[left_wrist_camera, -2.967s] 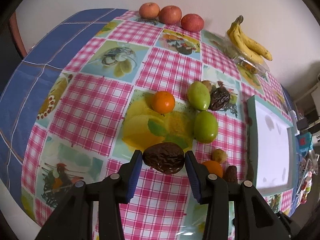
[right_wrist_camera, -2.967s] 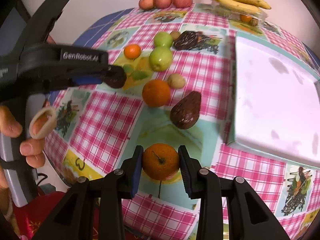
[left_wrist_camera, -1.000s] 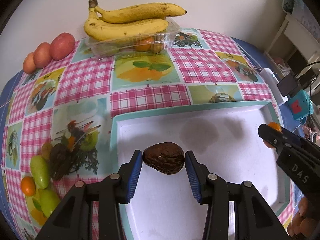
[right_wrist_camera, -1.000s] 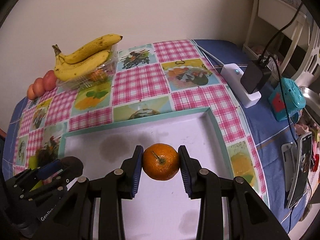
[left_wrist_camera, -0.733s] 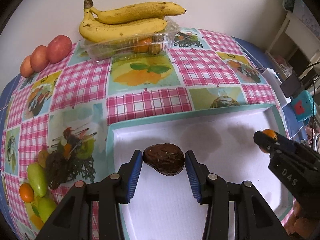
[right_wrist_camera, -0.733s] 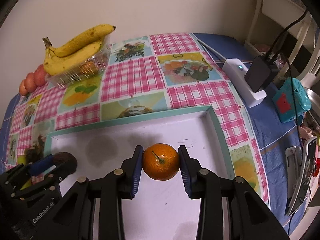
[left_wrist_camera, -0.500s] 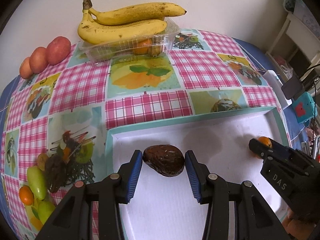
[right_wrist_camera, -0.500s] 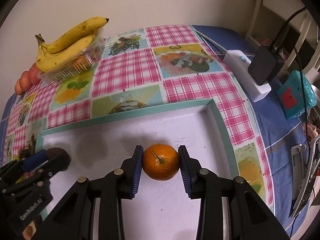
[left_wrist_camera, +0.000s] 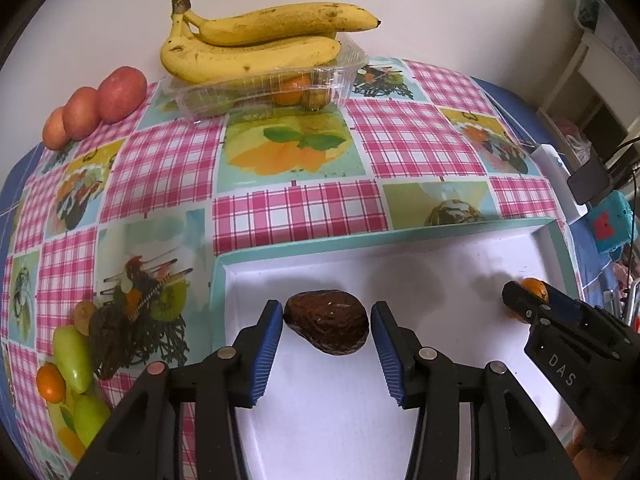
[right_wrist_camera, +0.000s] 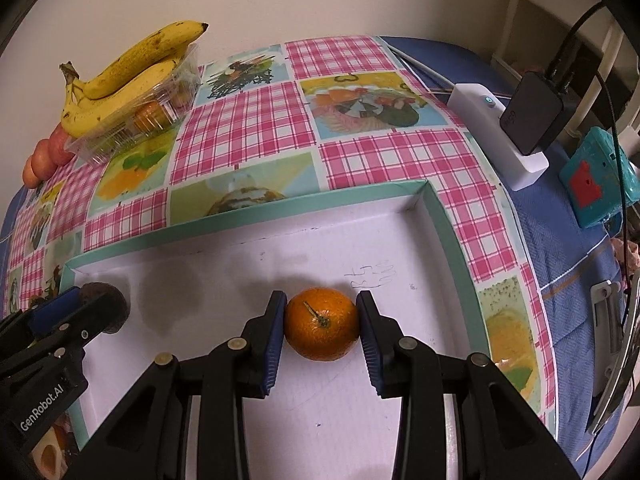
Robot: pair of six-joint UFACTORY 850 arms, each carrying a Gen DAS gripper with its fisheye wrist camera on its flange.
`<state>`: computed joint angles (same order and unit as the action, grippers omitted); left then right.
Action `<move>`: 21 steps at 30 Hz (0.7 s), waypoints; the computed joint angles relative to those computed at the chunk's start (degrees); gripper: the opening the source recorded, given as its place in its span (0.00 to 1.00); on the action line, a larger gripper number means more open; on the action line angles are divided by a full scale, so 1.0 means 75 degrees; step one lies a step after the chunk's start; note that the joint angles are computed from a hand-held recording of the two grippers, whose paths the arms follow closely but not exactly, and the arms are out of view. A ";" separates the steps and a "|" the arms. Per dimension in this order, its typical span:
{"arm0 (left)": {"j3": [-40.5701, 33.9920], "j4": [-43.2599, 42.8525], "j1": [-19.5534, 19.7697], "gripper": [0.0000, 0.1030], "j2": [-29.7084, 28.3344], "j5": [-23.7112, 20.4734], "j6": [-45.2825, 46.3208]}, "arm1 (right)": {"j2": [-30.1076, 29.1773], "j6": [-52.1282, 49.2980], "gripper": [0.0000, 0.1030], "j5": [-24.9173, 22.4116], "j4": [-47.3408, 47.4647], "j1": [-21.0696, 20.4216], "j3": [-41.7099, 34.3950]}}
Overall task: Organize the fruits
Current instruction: 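Open the left gripper dropping the brown fruit while the right gripper releases the orange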
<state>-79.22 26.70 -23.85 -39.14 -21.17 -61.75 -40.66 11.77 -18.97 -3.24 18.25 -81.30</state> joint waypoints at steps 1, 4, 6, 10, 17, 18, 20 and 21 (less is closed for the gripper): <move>0.0018 0.0007 0.0000 0.51 0.0013 -0.0002 -0.0046 | -0.0007 0.0020 0.36 -0.0014 -0.0013 -0.0002 -0.0007; 0.0088 0.0113 -0.0011 0.55 0.0078 -0.0016 -0.0225 | -0.0011 0.0170 0.36 -0.0037 -0.0140 -0.0005 -0.0021; 0.0135 0.0254 -0.0040 0.55 0.0135 -0.0060 -0.0355 | 0.0002 0.0224 0.36 -0.0038 -0.0189 0.0001 -0.0014; 0.0321 0.0532 -0.0093 0.57 0.0326 -0.0033 -0.0627 | 0.0121 0.0322 0.38 0.0026 -0.0320 0.0030 0.0081; 0.0872 0.1163 -0.0154 0.74 0.0827 -0.0033 -0.1414 | 0.0422 0.0465 0.45 0.0094 -0.0473 0.0101 0.0273; 0.0956 0.1338 -0.0164 0.78 0.0894 -0.0061 -0.1598 | 0.0465 0.0485 0.45 0.0094 -0.0491 0.0113 0.0301; 0.1137 0.1560 -0.0173 0.84 0.1042 -0.0096 -0.1868 | 0.0577 0.0462 0.45 0.0105 -0.0453 0.0135 0.0382; 0.1240 0.1646 -0.0172 0.87 0.1124 -0.0097 -0.1997 | 0.0635 0.0482 0.46 0.0109 -0.0465 0.0148 0.0429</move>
